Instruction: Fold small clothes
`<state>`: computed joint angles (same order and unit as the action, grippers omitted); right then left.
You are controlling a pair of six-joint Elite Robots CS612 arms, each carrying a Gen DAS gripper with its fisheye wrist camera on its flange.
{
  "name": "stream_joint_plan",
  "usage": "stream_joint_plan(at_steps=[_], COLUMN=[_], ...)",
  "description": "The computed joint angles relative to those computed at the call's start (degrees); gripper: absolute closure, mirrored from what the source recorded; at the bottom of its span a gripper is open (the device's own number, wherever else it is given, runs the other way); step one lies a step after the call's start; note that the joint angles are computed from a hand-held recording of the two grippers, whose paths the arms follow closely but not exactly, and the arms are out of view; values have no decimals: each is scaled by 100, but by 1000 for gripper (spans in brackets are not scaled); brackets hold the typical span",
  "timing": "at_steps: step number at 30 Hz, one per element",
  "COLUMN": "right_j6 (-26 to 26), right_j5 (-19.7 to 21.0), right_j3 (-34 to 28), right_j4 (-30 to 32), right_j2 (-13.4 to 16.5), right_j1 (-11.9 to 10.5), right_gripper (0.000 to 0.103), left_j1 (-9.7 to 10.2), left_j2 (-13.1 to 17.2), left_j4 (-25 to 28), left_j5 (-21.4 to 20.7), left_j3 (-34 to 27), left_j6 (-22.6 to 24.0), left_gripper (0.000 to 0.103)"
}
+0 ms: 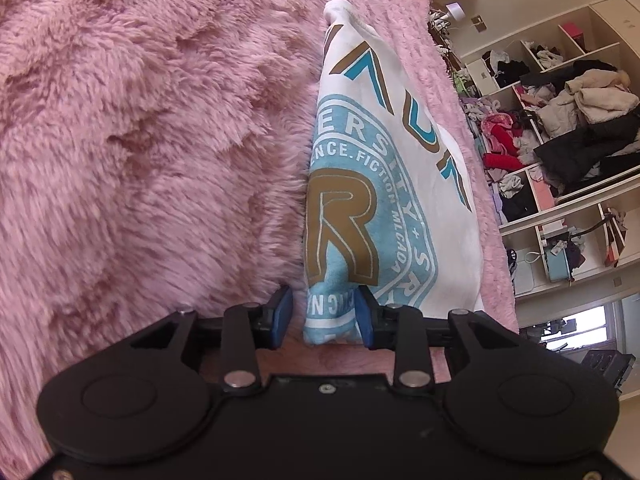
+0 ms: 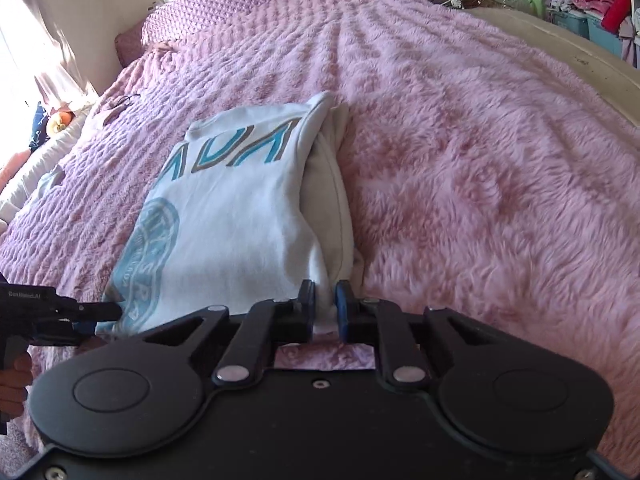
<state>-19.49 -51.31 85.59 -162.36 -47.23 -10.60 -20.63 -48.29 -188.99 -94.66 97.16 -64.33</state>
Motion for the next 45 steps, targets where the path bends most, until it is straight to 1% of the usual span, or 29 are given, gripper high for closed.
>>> stream_joint_plan(at_steps=[1,2,4,5,7,10,12,13,15,17,18,20,21,22,23,24,25,26,29,31,33,34,35,37,39,40,41,42,45], right_j6=[114,188,118,75,-62,186,178,136,19,72,156,356,454,537,592,618,612,569,328,195,-41,-214,-318,-572,-696,-883,-969,-933,-848], right_j5=[43,23,-38,-116,-288,-223,-212,-196,-203,-58,104,352,500,655,832,988,1094,1162,1566,1629,1694,1736,1773,1916,2077,2221,2315,2386,2630], right_j3=[16,23,-15,-32,-67,-66,-65,-69,-75,-106,-135,-283,-417,-571,-732,-906,-1098,-1289,-1806,-2043,-2265,-2408,-2517,-2810,-2982,-3071,-3122,-3156,-3233], right_j4=[-189,-308,-164,-63,97,78,98,142,183,208,144,66,119,203,301,452,701,1024,2032,2437,2832,3128,3346,3968,4341,4612,4741,4743,4808], right_j2=[-1,-9,-8,13,80,113,98,88,56,33,43,111,177,259,354,452,550,637,892,1013,1127,1192,1248,1398,1507,1560,1599,1638,1714], right_j1=[-17,-26,-30,-20,8,-6,-7,-8,-7,-36,-66,-105,-120,-127,-135,-134,-121,-103,-67,-27,9,27,44,60,76,77,80,91,132], right_gripper=[95,96,97,98,98,97,96,95,94,91,89,75,71,61,54,50,41,36,36,36,36,36,36,35,32,30,28,28,25], left_j1=[-8,-24,-70,-74,-57,-13,-7,3,25,45,41,56,82,119,159,196,238,283,394,466,533,557,589,638,677,689,704,712,693], left_j2=[-9,-19,-27,-5,41,39,4,-9,-34,-77,-120,-178,-192,-179,-146,-95,-27,48,275,429,595,682,762,919,1051,1094,1146,1183,1272], left_j4=[5,20,112,117,45,-40,-33,-44,-121,-193,-186,-193,-170,-154,-156,-204,-258,-271,-184,-118,-186,-224,-237,-185,-142,-91,-34,45,301], left_j5=[-1,28,151,139,54,-132,-173,-213,-276,-296,-240,-53,53,112,166,207,206,173,-91,-362,-667,-811,-955,-1142,-1295,-1345,-1436,-1497,-1524], left_j3=[0,5,10,3,-1,32,86,111,167,218,240,262,238,190,124,50,-42,-154,-517,-762,-992,-1112,-1228,-1463,-1667,-1748,-1844,-1925,-2156], left_j6=[13,66,211,245,155,101,214,235,157,25,-11,20,44,7,-101,-217,-306,-329,-189,-103,-53,-56,-70,-209,-337,-329,-270,-205,-8], left_gripper=[66,66,67,71,75,79,83,86,89,89,89,89,89,77,59,50,38,37,37,37,37,37,33,30,30,29,26,26,18])
